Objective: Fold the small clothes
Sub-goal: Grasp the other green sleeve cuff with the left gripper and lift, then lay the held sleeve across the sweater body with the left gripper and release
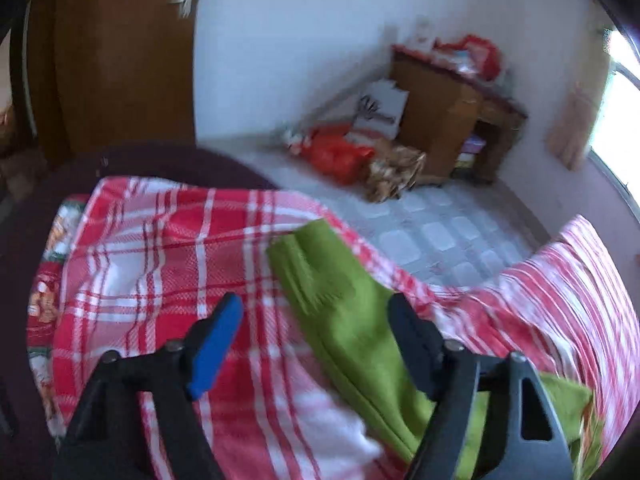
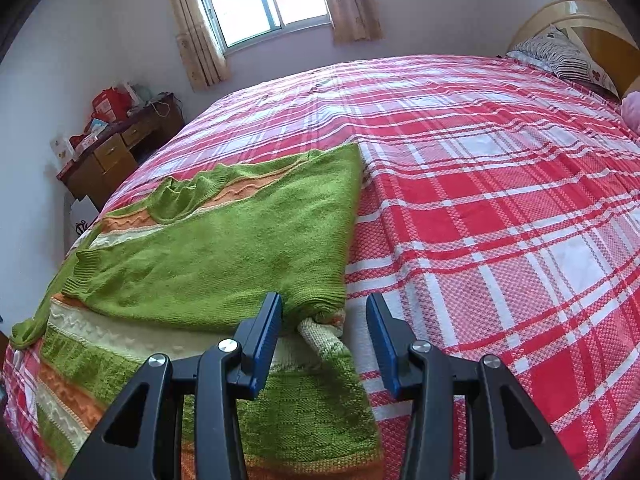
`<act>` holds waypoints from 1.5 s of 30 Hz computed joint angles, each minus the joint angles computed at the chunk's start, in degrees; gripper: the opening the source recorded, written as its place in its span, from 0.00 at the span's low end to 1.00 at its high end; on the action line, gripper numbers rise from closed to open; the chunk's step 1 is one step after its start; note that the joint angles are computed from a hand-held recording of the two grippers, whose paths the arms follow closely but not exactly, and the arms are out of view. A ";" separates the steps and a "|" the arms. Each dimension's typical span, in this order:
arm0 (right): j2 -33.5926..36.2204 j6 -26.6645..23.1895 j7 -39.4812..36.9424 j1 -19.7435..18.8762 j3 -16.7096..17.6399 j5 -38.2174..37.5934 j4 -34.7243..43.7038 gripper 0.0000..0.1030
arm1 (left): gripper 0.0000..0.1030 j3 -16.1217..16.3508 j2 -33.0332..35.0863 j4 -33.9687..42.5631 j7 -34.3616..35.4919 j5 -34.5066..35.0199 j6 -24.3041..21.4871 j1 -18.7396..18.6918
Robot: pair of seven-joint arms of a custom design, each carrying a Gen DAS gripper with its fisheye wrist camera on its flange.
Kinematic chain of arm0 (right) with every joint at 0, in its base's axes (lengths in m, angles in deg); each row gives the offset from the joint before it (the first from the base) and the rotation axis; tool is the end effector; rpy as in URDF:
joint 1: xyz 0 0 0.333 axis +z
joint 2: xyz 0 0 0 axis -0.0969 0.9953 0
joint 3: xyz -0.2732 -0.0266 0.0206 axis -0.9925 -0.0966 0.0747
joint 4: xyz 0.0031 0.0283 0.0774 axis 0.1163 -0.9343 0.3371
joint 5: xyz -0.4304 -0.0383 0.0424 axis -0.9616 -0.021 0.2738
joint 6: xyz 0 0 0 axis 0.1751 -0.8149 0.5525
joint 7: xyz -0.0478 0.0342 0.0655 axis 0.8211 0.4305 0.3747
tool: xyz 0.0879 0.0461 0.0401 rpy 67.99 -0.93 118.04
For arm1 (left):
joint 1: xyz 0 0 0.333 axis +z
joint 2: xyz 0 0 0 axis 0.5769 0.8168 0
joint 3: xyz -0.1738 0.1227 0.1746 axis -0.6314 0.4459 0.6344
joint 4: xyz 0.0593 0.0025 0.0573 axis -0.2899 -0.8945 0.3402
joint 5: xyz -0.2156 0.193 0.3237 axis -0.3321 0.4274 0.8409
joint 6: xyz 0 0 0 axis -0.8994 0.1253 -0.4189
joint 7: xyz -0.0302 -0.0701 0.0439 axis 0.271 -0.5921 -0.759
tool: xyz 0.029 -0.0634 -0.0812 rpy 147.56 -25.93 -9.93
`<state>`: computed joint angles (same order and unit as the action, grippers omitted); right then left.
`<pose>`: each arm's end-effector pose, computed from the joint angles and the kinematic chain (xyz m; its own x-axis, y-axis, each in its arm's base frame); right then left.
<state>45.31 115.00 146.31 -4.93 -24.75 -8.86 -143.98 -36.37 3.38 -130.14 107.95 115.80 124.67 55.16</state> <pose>0.4406 -0.0369 0.4688 -0.1454 -0.9706 -0.1918 -0.6901 0.2384 -0.6833 0.4141 0.0761 0.5109 0.8699 -0.4531 0.1951 -0.2329 -0.7258 -0.6472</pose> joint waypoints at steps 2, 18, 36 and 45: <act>0.00 -0.12 0.31 -0.26 0.35 -0.15 0.04 0.44 | 0.64 2.32 1.49 -0.46 0.91 -1.87 1.54 -0.34; 0.42 -0.46 2.00 -0.97 1.28 -1.99 0.32 0.45 | 0.07 0.71 7.42 0.77 4.02 -2.18 7.95 1.18; 0.03 0.00 1.61 -0.36 0.43 -1.36 0.01 0.45 | 0.06 -14.21 6.41 8.70 11.51 7.72 25.36 -9.10; -0.29 0.31 0.57 0.18 -0.35 -0.07 -0.31 0.45 | 0.06 -17.61 22.80 17.55 16.29 9.58 19.45 -19.70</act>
